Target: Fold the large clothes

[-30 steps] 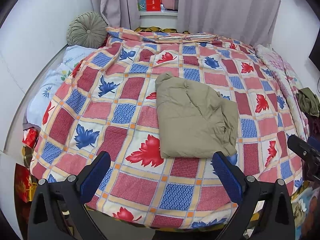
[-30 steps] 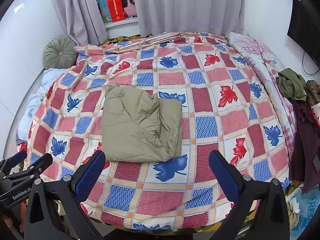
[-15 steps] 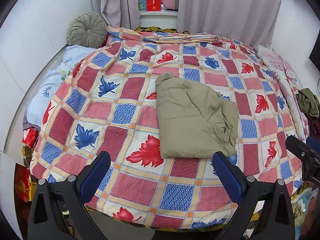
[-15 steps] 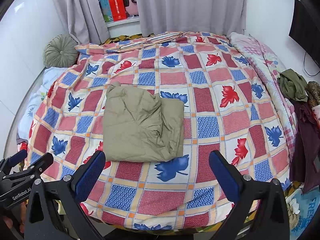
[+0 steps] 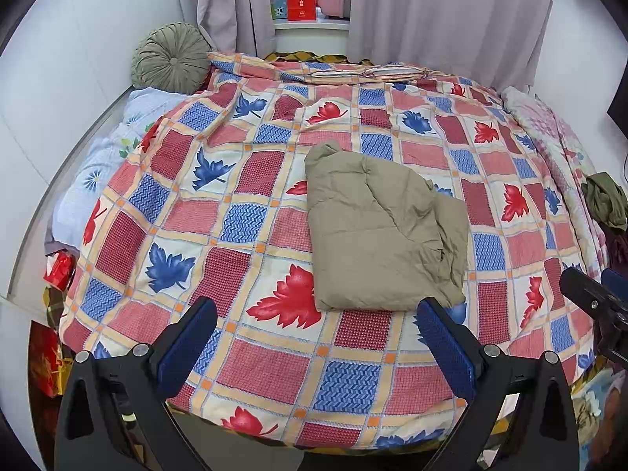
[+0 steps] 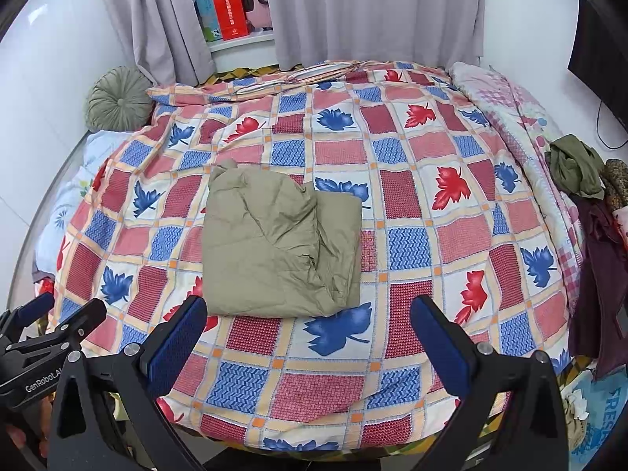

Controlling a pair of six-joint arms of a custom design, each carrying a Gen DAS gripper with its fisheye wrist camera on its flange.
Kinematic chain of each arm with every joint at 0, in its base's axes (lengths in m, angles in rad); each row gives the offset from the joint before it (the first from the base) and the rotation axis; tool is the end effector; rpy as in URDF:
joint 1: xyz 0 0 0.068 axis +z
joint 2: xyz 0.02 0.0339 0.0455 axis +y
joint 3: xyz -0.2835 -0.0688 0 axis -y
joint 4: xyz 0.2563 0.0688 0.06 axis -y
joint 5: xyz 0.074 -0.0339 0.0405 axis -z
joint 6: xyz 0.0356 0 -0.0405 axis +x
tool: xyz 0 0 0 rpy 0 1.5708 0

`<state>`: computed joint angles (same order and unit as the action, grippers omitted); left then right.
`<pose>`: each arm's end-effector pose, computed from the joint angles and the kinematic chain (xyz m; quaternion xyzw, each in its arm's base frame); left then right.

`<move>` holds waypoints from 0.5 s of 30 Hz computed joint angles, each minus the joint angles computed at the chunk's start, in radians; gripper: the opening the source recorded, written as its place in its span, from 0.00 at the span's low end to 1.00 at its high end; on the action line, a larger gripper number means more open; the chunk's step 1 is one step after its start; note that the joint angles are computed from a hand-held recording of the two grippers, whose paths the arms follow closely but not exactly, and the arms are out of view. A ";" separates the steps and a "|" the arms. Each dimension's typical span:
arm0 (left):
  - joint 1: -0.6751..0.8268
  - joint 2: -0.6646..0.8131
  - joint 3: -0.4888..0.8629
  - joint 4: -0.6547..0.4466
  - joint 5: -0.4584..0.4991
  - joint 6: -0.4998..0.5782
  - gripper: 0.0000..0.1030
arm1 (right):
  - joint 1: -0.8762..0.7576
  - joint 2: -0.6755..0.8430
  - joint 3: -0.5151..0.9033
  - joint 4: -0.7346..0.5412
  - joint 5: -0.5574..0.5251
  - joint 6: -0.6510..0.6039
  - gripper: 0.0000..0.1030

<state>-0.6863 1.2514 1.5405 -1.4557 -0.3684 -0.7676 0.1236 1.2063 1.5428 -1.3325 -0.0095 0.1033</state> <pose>0.1642 -0.1179 0.4147 -0.0759 0.9608 0.0029 0.2667 0.1991 0.0251 0.4277 -0.0111 0.9589 0.0366 0.2811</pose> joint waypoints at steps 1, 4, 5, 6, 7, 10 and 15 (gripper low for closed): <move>0.000 -0.001 0.000 -0.001 0.000 0.000 0.99 | 0.001 -0.002 -0.004 0.002 0.001 0.001 1.00; 0.000 0.000 0.000 0.001 0.000 0.000 0.99 | 0.006 -0.004 -0.006 0.002 0.006 0.007 1.00; -0.001 0.001 0.000 0.001 0.000 -0.001 0.99 | 0.006 -0.005 -0.009 0.004 0.006 0.008 1.00; -0.001 0.002 0.000 0.001 0.000 -0.001 0.99 | 0.008 -0.001 -0.001 -0.001 0.006 0.010 1.00; 0.000 0.001 0.001 0.000 0.000 -0.001 0.99 | 0.008 0.000 0.000 -0.001 0.006 0.010 1.00; -0.001 0.001 0.001 -0.001 -0.001 -0.002 0.99 | 0.004 0.000 -0.002 0.002 0.003 0.004 1.00; 0.000 0.002 0.001 0.000 0.000 -0.002 0.99 | 0.004 0.004 0.006 -0.002 0.003 0.004 1.00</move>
<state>-0.6867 1.2537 1.5418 -1.4552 -0.3679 -0.7698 0.1277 1.2104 1.5485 -1.3350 -0.0067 0.1072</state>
